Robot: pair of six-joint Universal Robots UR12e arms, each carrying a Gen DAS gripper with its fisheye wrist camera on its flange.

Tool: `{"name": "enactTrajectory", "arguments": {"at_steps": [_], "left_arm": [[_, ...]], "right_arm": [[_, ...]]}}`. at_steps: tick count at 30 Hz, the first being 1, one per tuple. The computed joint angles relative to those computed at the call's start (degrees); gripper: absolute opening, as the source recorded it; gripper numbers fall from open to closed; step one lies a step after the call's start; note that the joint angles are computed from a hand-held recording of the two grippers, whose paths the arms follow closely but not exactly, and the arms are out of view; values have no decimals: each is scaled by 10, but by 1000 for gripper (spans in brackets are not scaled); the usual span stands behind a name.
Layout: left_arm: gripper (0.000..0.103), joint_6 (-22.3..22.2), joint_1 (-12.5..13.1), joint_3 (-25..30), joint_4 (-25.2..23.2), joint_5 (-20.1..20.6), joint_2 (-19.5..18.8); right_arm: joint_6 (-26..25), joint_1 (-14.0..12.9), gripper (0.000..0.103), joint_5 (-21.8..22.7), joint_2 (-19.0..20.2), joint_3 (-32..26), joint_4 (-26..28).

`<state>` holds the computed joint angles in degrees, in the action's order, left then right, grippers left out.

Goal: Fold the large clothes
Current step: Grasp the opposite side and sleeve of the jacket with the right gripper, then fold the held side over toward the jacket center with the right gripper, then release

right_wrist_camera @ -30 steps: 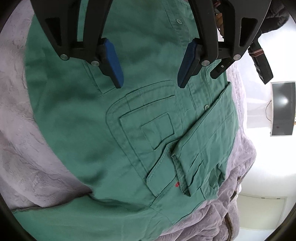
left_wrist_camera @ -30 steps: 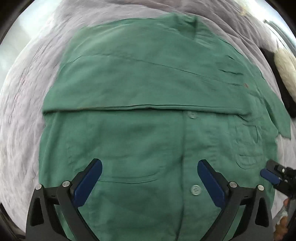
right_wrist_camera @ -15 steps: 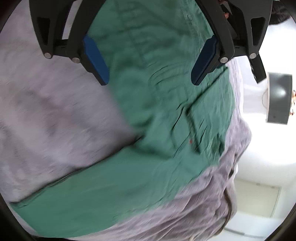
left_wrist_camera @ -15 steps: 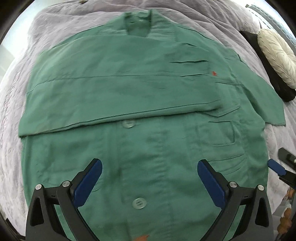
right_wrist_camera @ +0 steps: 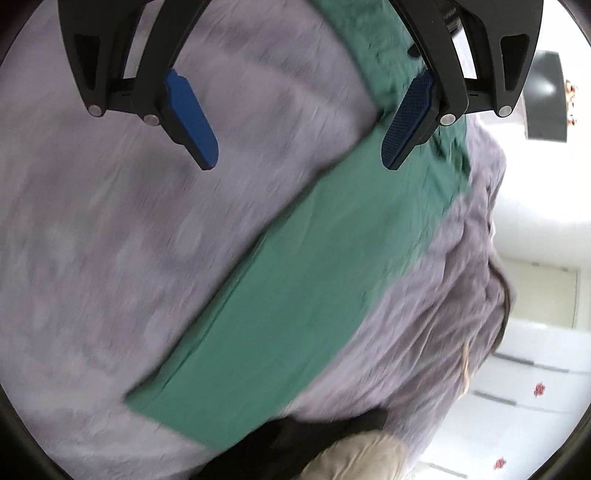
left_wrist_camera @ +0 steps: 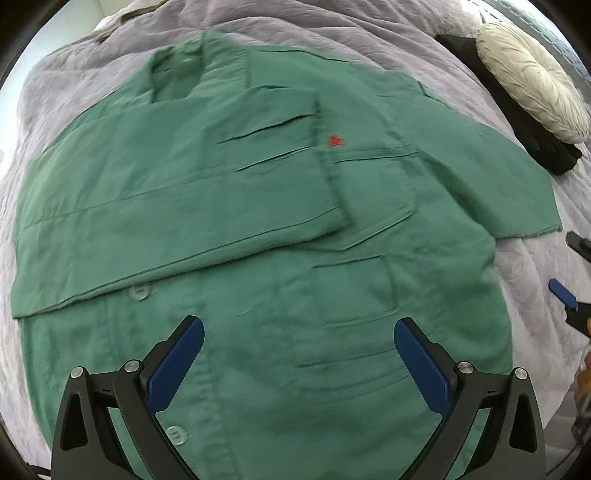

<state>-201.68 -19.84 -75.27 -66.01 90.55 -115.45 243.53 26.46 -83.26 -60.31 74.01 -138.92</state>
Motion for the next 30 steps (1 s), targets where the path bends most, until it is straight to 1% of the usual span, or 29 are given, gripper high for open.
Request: {"name": "enactTrajectory", "arguments": {"at_steps": [1,3,5,8,11,14,16,18,19,20,21,22,23,24,26,28,30], "left_arm": [[103,-1,-3,9,1,-1,-7],[103,-4,-6,22,1,-3,-18],[103,-11,-11,43,-1,-2,-34],[103,-22,-20,79,3,0,-63],[103,-25,-22,89,9,-3,-71],[103,-26,-25,105,7,-5,-84],[103,-23,-26,107,5,-6,-85],[103,-21,-27,112,4,-6,-90],[103,-21,-27,116,3,-6,-92],[103,-22,-28,119,2,-5,-95],[103,-21,-27,120,2,-6,-96],[103,-23,-26,118,1,-5,-94],[103,-23,-24,103,5,-3,-84],[103,-22,-23,100,6,-2,-81],[103,-18,-19,89,13,1,-73],[103,-16,-16,78,26,13,-65],[103,-15,-12,66,35,21,-57]], "right_arm": [[3,-5,92,-12,0,3,-9],[11,-14,92,-21,0,10,-23],[27,-25,92,-13,2,21,-59],[57,-39,92,-16,10,29,-102],[80,-47,92,-26,18,30,-133],[92,-54,92,-32,26,26,-144],[101,-59,92,-30,27,28,-158],[119,-62,89,-19,29,29,-175],[128,-64,75,-12,30,28,-179],[136,-65,37,-7,30,26,-173],[142,-66,14,-2,29,24,-153],[148,-68,4,2,28,24,-142],[156,-68,4,5,28,27,-153],[158,-68,4,6,29,29,-163],[150,-67,4,9,31,29,-195],[136,-64,4,27,37,20,-228],[111,-60,4,57,50,-7,-247]]}}
